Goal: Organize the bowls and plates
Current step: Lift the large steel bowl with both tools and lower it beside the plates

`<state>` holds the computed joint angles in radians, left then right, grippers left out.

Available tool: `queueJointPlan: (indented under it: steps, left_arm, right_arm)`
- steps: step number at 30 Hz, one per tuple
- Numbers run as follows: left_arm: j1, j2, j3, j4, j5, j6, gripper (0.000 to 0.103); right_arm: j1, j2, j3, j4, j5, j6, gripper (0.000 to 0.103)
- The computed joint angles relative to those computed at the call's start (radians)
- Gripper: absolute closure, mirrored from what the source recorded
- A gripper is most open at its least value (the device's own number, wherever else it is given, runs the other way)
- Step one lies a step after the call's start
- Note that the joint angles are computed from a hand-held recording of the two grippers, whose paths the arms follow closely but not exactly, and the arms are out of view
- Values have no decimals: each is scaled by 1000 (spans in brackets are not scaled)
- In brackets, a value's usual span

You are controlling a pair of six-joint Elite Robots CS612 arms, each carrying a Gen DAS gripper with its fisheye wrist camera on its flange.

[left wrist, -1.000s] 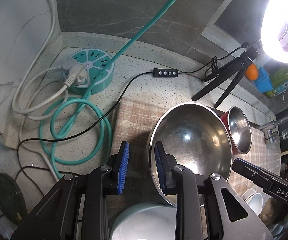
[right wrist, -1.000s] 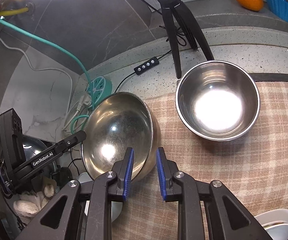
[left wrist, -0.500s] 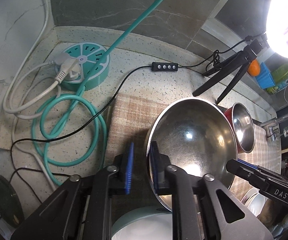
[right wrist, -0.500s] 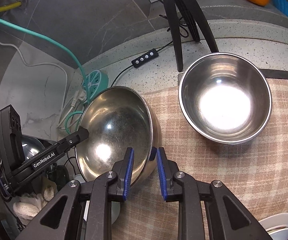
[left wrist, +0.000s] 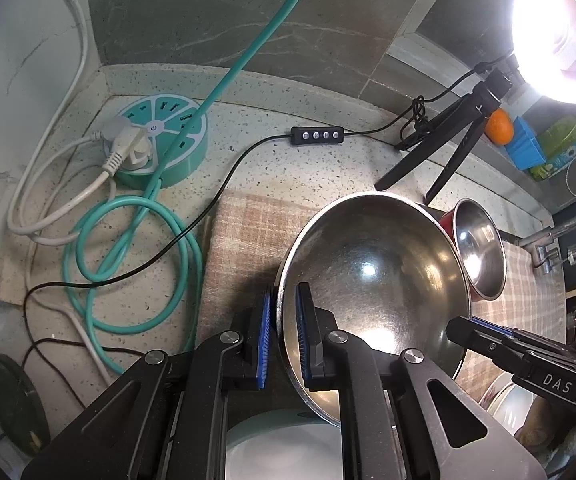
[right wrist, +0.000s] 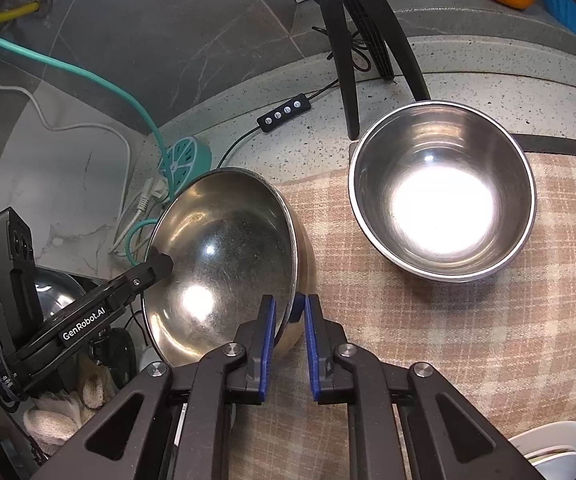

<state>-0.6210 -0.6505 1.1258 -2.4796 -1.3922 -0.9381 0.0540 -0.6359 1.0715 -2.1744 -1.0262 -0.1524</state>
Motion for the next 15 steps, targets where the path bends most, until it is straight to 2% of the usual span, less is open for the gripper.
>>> queueJointPlan:
  steps: [15]
  left_arm:
    - [-30,-48,42,-53,52,10,92]
  right_arm:
    - [-26,-71,81,-29,35,-32,90]
